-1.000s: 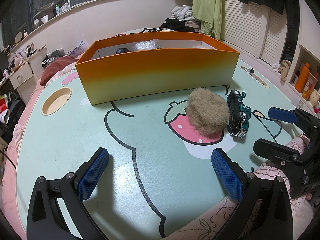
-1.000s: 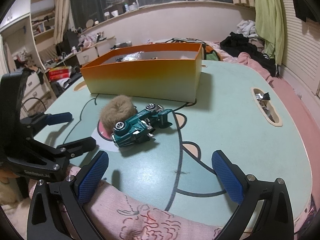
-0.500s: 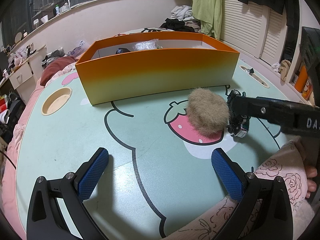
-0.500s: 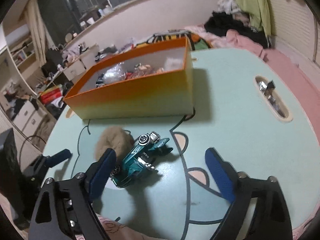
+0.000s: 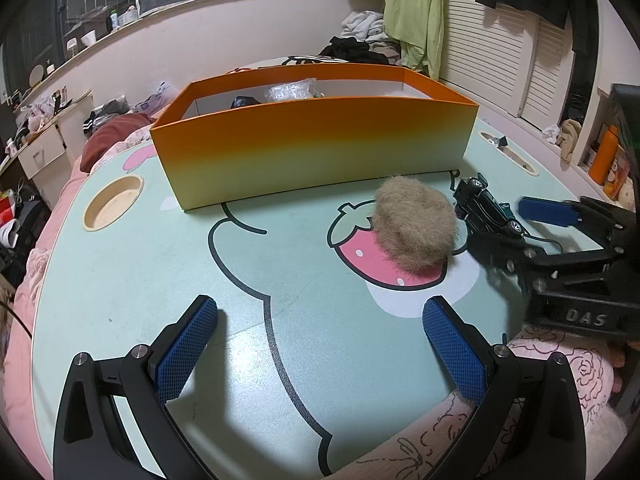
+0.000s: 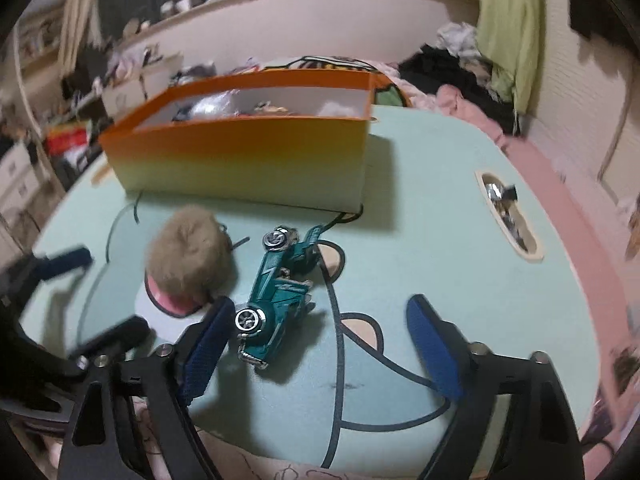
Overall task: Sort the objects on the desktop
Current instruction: 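Grasp the green toy car with the right gripper and lift it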
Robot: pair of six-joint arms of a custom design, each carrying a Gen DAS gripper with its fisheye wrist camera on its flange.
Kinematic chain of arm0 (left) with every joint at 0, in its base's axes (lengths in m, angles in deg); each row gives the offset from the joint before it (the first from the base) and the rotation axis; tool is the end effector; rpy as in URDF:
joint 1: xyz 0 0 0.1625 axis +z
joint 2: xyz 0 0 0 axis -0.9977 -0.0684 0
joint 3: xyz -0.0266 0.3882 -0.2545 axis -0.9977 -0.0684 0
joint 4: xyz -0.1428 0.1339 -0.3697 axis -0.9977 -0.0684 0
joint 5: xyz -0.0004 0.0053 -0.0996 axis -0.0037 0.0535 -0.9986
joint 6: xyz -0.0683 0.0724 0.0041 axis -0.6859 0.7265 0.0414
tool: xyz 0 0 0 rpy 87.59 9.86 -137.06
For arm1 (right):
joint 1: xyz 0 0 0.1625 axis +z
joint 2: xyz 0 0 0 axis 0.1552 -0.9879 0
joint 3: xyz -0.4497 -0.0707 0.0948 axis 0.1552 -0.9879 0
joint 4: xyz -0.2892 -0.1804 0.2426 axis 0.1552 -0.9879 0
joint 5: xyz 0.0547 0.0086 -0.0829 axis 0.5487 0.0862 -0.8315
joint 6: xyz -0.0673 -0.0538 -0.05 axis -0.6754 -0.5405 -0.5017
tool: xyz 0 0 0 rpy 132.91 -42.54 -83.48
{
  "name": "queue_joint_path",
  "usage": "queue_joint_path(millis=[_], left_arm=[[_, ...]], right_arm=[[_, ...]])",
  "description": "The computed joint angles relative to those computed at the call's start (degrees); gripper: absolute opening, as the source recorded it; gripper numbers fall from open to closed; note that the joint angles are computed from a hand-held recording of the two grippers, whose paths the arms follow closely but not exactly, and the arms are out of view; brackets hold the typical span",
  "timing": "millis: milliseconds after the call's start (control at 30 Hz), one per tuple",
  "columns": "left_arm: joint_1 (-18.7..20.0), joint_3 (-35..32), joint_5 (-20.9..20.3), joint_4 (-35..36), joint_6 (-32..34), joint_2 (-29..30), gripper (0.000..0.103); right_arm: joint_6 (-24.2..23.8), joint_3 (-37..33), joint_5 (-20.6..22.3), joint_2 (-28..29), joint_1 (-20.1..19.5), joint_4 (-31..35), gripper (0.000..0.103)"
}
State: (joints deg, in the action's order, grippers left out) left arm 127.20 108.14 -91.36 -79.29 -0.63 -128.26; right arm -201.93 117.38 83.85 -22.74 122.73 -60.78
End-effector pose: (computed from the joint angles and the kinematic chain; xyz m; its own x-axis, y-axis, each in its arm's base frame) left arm -0.1129 -0.3757 0.2859 -0.6559 0.2843 -0.6993 0.6452 0.6921 -0.3237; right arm 0.3867 -0.3617 0.0074 -0.7334 0.0586 0.6773 -0.4562 0.6963 -0.5542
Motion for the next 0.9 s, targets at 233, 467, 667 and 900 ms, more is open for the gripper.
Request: queue_joint_path(millis=[233, 467, 667, 900], left_arm=[[0.2, -0.1, -0.3, -0.5, 0.3, 0.1, 0.102], [-1.2, -0.4, -0.3, -2.0, 2.1, -0.2, 0.102], [-0.5, -4.1, -4.9, -6.3, 7.2, 4.4, 0.089], [4.9, -11.1, -15.0, -0.5, 8.1, 11.1, 0.037]], right_arm=[[-4.4, 7.3, -3.7, -4.7, -0.9, -11.9, 0.023], [-7.9, 15.9, -6.1, -10.8, -0.4, -27.4, 0.023], [-7.0, 15.5, -6.1, -10.8, -0.5, -26.7, 0.023], [-6.9, 15.6, -6.6, -10.8, -1.0, -26.6, 0.023]])
